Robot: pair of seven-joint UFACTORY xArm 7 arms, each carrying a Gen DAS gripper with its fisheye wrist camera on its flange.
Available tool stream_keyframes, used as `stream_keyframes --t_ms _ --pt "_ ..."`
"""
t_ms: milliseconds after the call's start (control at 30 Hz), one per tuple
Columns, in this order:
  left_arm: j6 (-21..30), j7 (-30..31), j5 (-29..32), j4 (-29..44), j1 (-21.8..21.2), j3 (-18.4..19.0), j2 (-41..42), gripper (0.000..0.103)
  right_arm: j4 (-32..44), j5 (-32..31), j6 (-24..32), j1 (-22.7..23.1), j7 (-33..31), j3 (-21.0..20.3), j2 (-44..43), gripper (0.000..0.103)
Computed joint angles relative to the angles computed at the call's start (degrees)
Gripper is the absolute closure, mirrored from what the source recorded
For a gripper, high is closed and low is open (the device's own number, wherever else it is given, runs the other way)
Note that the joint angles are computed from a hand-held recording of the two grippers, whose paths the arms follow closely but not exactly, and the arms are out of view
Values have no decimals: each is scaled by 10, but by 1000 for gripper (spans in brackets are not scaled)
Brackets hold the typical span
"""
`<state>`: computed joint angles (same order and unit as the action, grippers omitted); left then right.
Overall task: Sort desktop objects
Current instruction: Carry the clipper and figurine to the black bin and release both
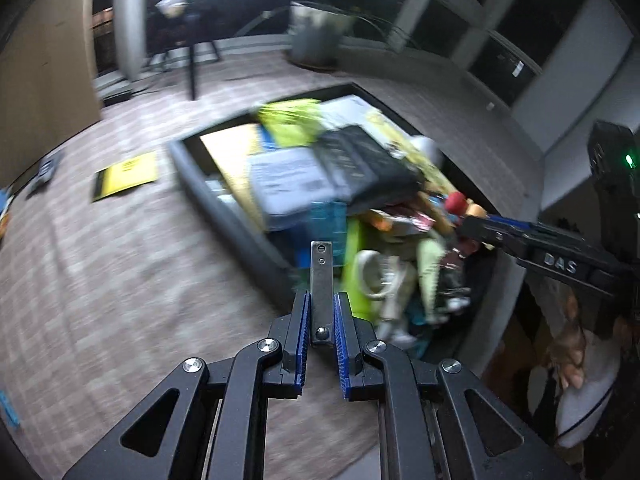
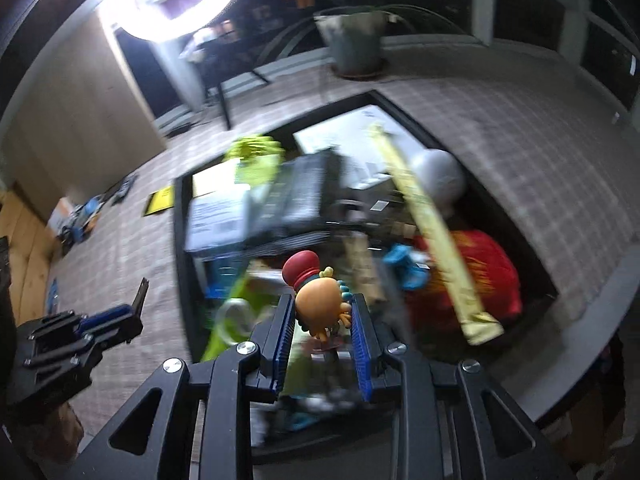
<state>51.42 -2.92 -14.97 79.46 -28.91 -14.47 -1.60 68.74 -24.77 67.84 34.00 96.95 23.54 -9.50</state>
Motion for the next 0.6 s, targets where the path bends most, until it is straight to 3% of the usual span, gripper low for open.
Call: stream_keyframes --t_ms 233,433,533,600 --pt "9 -25 33 37 -29 -18 42 90 -49 21 0 -13 8 3 -48 78" --pt "12 -20 41 37 -35 -17 42 89 -30 19 18 -22 -3 14 -34 77" --pt "16 -21 51 32 -32 -13 30 74 15 -6 67 -16 -6 23 -2 53" --pt "11 -23 58 21 -26 -9 15 73 42 -24 93 -7 -3 23 16 51"
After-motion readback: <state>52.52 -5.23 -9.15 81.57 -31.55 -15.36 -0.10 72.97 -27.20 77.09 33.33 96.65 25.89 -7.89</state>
